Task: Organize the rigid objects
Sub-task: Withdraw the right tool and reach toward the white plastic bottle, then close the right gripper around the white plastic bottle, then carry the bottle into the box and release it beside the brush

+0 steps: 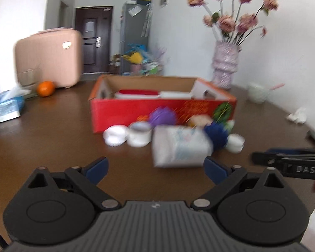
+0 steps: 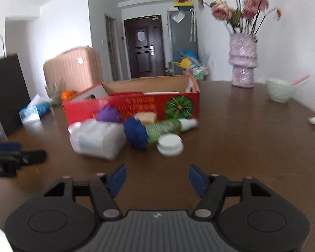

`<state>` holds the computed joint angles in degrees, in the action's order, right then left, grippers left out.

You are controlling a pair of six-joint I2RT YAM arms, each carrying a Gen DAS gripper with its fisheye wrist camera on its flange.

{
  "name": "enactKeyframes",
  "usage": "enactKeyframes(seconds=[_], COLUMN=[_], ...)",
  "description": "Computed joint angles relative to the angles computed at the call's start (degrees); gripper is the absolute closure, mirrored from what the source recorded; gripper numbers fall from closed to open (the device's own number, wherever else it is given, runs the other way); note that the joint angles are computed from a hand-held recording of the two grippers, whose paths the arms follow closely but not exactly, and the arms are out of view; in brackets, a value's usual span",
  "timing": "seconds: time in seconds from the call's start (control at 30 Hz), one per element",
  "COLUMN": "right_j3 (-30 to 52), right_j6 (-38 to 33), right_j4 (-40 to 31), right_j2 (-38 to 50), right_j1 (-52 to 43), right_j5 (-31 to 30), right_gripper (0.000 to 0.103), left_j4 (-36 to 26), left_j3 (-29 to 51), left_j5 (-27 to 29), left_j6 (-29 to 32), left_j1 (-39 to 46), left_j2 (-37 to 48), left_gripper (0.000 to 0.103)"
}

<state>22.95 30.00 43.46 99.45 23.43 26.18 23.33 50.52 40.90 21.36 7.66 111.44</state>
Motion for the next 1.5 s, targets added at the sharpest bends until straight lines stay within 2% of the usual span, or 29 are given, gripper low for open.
enactKeyframes(seconds=[0.03, 0.1, 0.17, 0.23, 0.27, 0.33, 0.47, 0.6, 0.7, 0.8, 1.07, 1.2, 1.3, 1.4, 1.43, 1.5], right_j3=[0.9, 3.4, 6.4, 9.5, 10.8, 13.6, 14.3, 7.4, 0.2, -3.1, -1.0, -0.3, -0.5, 0.1, 0.4, 0.5], right_j6=[0.3, 0.7, 2.5, 5.9, 7.6, 10.0, 11.1, 9.9, 12.4, 12.9, 12.4, 14.1, 14.8, 15.3, 15.7, 17.3], right_j4=[1.7, 3.9, 5.9, 7.6, 8.7, 9.5, 7.3, 10.7, 13.8, 13.5, 10.1, 8.9, 10.6, 12.3, 13.8, 15.8], right_j2=[0.9, 3.5, 7.1, 10.5, 12.2, 15.2, 15.2, 11.9, 7.8, 4.7, 3.8, 3.8, 4.8, 6.9, 8.0, 9.2], right_j1=[-2.3, -4.7, -6.3, -7.7, -8.0, -8.4, -6.9, -4.0, 0.0, 5.0, 5.4, 4.0, 3.3, 2.3, 1.3, -0.1], right_j5=[-4.8, -10.3, -14.3, -18.3, -19.2, -20.2, -18.8, -19.0, -17.5, -13.6, -10.6, -11.9, -12.6, -13.9, -15.8, -19.0], right_gripper=[0.048, 0.053, 0.058, 0.068, 0.069, 0.071, 0.074, 0.074, 0.075, 0.077, 0.074, 0.073, 0.072, 0.062, 0.063, 0.072], left_j4=[0.5, -2.0, -10.8, -17.3, -20.2, -25.4, -31.2, -41.2, -47.0, -47.5, -38.2, -39.1, -38.2, -39.0, -41.6, -39.5], left_j3=[1.4, 5.7, 12.9, 19.0, 21.7, 25.5, 23.9, 18.0, 15.0, 13.1, 12.0, 14.6, 15.3, 17.0, 18.7, 17.6], left_j5=[0.1, -0.3, -0.1, 1.6, 3.0, 6.6, 8.5, 11.9, 13.5, 13.6, 12.0, 11.8, 12.1, 12.6, 13.7, 12.9], left_j6=[-1.1, -2.1, -2.6, -4.5, -5.3, -6.6, -4.1, 4.7, 9.7, 11.6, 2.0, 0.2, -0.5, -0.3, 0.7, -1.5], left_j1=[-0.8, -2.4, -3.6, -3.6, -3.4, -2.7, -0.4, 4.7, 8.4, 10.3, 9.1, 8.6, 8.2, 7.3, 7.1, 6.4], left_j2=[1.2, 3.6, 6.7, 9.9, 11.6, 13.9, 11.8, 7.3, 5.7, 4.4, 2.5, 4.3, 5.3, 6.9, 8.0, 6.7], left_gripper=[0.014, 0.033, 0.043, 0.053, 0.065, 0.069, 0.071, 0.071, 0.072, 0.072, 0.068, 0.067, 0.066, 0.067, 0.071, 0.073])
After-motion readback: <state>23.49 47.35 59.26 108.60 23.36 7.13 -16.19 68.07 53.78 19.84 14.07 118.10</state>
